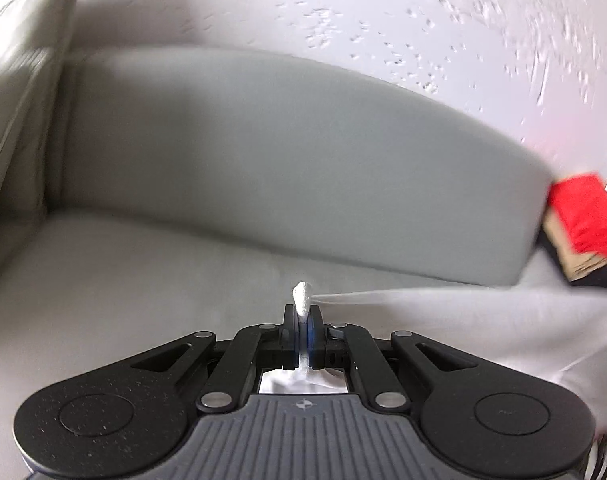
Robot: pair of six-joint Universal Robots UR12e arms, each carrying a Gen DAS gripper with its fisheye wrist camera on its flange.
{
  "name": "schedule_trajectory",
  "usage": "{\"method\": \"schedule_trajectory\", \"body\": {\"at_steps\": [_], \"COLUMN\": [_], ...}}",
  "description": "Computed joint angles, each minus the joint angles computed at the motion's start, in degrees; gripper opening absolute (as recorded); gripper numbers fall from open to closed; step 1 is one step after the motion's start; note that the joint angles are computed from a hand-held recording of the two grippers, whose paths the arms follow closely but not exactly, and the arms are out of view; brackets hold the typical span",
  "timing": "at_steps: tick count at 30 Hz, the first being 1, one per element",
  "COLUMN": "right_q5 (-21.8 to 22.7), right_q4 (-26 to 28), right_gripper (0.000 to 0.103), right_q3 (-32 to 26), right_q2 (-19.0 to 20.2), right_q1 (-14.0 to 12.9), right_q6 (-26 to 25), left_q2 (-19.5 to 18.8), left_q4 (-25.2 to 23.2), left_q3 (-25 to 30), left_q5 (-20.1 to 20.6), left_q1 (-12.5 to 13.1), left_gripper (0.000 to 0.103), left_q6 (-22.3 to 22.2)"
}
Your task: Fold clothes
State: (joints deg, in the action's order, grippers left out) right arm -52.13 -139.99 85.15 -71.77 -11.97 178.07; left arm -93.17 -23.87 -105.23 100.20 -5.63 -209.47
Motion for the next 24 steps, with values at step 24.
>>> {"method": "schedule_trajectory", "body": {"at_steps": [24], "right_q5": [-11.3], "right_q4": [8.9], "right_gripper": [0.004], "right_q3": [17.6], "right_q2": [-13.7], "right_q1": [-3.3], "right_q6": [-6.0], "left_q2": [2.8], "left_q4": [-28.6], "left_q3": [-1.9], "left_q5": [17.4], "left_q1": [-13.0], "left_gripper": [0.005], "left_q6": [-8.2]}}
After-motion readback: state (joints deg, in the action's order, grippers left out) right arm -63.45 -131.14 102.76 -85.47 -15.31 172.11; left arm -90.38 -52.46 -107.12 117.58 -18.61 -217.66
